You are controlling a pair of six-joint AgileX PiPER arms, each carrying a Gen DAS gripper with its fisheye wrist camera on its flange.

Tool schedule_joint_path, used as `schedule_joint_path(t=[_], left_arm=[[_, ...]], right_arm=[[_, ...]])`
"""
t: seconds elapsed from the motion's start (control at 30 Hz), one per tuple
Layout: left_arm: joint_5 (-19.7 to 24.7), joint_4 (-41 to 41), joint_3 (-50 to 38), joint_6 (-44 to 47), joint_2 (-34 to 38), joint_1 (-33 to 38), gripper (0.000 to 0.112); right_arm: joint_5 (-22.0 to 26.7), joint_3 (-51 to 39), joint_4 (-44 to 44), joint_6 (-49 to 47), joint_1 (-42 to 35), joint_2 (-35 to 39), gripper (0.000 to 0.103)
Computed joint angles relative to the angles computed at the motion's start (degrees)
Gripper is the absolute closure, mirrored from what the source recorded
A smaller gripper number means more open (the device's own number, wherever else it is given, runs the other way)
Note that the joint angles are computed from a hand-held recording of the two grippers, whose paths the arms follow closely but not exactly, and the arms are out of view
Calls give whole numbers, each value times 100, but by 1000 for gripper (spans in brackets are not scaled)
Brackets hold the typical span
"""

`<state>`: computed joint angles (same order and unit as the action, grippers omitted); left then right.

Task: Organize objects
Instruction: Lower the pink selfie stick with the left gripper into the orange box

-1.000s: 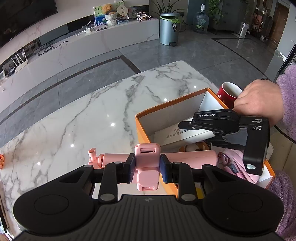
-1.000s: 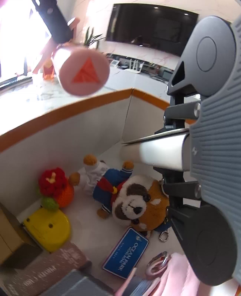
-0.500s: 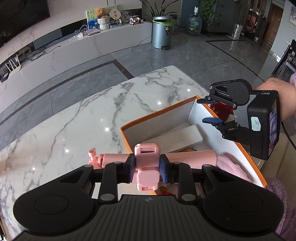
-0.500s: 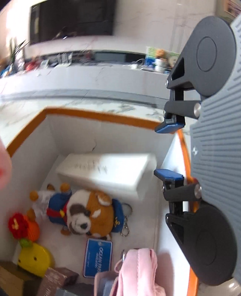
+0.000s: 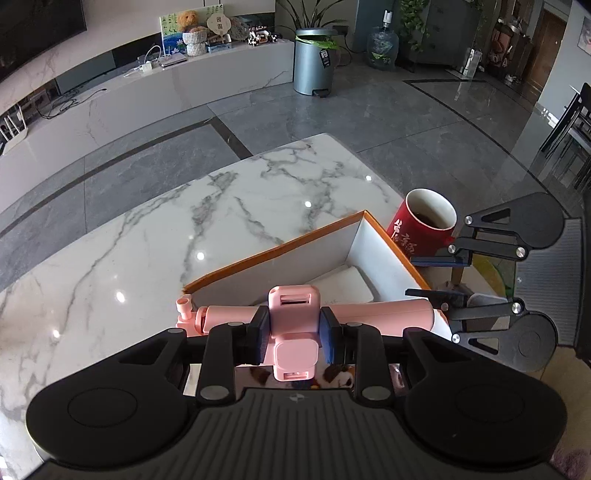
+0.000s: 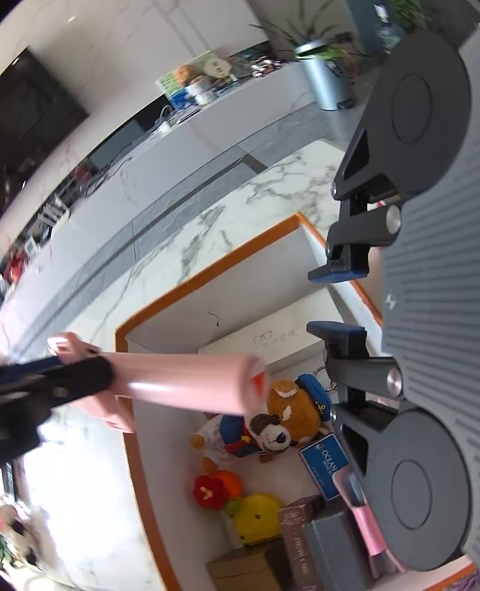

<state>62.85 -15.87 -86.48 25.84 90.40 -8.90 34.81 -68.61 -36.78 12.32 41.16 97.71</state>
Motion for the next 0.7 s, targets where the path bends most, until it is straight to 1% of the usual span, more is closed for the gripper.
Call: schedule_joint_path(t=[0.03, 0.1, 0.17, 0.23, 0.33, 0.43, 0.57, 0.7], left_arm=[[-81, 20, 13, -123, 63, -78, 80], [-174, 75, -2, -428, 240, -206, 80], [-176, 100, -75, -791, 473, -255, 80], [-187, 66, -133, -1108, 686, -256, 80], [-255, -7, -165, -1552, 911, -236, 80], [-474, 77, -60, -1851, 992, -329, 80], [-865, 413, 165, -2214, 1063, -546, 80], [-1219, 645, 472, -2358, 1077, -725, 80]], right_arm=[[-87, 115, -176, 294, 4, -37, 81], [-164, 98, -143, 413, 9, -54, 81], [-71, 17, -45, 432, 28, -25, 82], [-79, -15, 5, 381, 22, -30, 82], [-22, 0, -221, 564, 68, -74, 82], [-120, 93, 42, 395, 13, -246, 82], [-222, 210, -21, 432, 9, -342, 82], [-412, 254, 88, 402, -43, -327, 82]])
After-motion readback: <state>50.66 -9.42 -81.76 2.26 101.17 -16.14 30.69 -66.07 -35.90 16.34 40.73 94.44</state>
